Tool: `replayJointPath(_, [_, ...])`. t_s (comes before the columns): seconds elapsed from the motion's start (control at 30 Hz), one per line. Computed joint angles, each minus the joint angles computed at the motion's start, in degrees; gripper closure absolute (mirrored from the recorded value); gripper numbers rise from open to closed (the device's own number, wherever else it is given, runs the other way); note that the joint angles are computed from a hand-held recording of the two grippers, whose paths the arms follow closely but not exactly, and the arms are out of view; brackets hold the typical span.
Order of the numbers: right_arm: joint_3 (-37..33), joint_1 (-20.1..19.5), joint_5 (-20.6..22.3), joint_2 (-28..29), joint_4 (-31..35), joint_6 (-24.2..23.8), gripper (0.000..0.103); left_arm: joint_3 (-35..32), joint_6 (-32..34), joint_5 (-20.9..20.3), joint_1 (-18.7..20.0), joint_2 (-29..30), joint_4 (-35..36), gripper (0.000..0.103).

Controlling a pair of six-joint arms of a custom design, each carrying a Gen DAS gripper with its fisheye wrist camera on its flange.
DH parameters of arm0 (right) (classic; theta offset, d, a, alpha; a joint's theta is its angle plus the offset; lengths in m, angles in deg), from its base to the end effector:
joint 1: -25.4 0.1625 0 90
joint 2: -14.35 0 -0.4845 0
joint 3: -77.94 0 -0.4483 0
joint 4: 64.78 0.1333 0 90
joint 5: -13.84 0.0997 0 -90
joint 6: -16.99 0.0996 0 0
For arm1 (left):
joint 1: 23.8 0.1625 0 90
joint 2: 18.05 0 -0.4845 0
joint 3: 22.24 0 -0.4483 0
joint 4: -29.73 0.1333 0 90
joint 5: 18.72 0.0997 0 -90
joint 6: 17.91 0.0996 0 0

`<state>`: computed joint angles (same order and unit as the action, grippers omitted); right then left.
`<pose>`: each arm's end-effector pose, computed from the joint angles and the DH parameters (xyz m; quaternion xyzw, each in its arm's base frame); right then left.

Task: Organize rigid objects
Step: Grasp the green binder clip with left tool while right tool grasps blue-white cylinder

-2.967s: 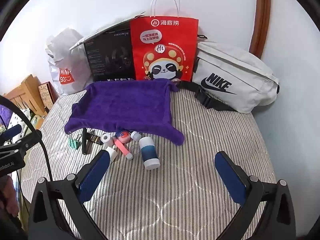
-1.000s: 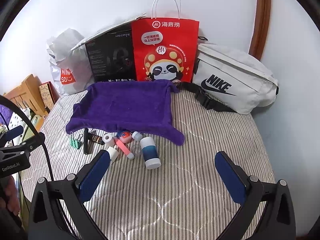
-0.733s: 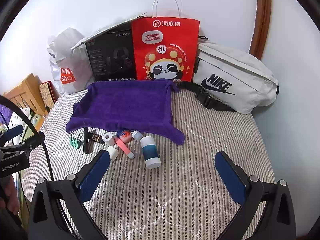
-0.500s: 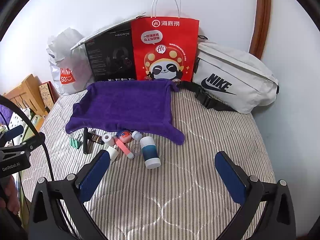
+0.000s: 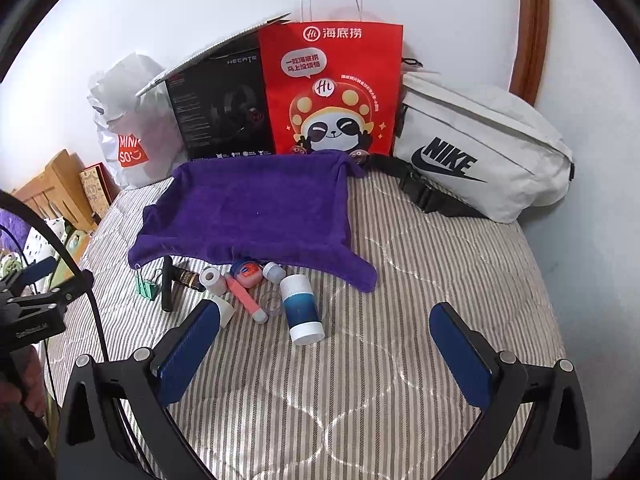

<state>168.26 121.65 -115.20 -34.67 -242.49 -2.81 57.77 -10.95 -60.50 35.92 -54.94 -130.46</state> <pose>0.1550 -0.7670 0.2513 0.0670 -0.8737 0.3326 0.3488 -0.2411 -0.8246 0.1332 0.1927 0.8715 -0.2895 0.3458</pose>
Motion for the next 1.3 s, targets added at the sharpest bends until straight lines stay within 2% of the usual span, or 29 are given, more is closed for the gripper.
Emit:
replayJointPath(0.27, [-0.8, -1.4, 0.3, 1.2, 3.1, 0.6, 0.0, -2.4, 0.6, -2.5, 4.0, 2.8, 0.1, 0.0])
replayJointPath(0.43, [-1.6, -2.1, -0.9, 2.2, 5.1, 0.8, 0.0, -4.8, 5.1, -1.1, 5.8, 5.6, -0.7, 0.001])
replayJointPath(0.63, [-2.7, -2.8, -2.0, 3.3, 6.8, 1.4, 0.0, -6.9, 11.6, -2.7, 7.2, 8.2, -2.7, 0.004])
replayJointPath(0.77, [-3.1, -3.4, -3.2, 3.9, 6.3, 0.8, 0.0, -7.2, 15.2, -3.8, 7.8, 8.9, -4.8, 0.014])
replayJointPath(0.83, [-3.3, -3.9, -3.5, 3.7, 7.5, 1.9, 0.0, -7.1, 15.9, -5.4, 8.1, 8.8, -5.0, 0.024])
replayJointPath(0.9, [-3.5, -4.3, -3.9, 3.8, 7.7, 2.2, 0.0, -6.9, 16.2, -7.3, 8.4, 8.6, -5.6, 0.025])
replayJointPath(0.97, [-3.9, -4.5, -4.7, 4.0, 7.9, 2.3, 0.0, -7.2, 15.6, -9.2, 8.8, 8.3, -4.4, 0.032])
replayJointPath(1.0, [-4.0, -4.6, -4.8, 4.0, 7.9, 2.4, 0.0, -7.2, 15.2, -9.9, 8.9, 8.2, -4.1, 0.038])
replayJointPath(1.07, [-4.3, -4.9, -4.7, 4.1, 8.1, 2.6, 0.0, -7.1, 14.6, -10.5, 9.0, 8.0, -4.1, 0.043])
replayJointPath(1.13, [-4.3, -5.1, -3.8, 4.0, 8.2, 2.9, 0.0, -6.9, 14.5, -11.4, 9.2, 7.7, -3.9, 0.056])
replayJointPath(1.2, [-4.4, -5.4, -2.7, 3.9, 8.2, 3.1, 0.0, -6.6, 15.2, -11.8, 9.1, 7.6, -4.3, 0.064])
replayJointPath(1.3, [-4.6, -5.6, -1.3, 4.3, 8.2, 2.8, 0.0, -6.3, 15.9, -11.1, 8.9, 7.7, -4.9, 0.064])
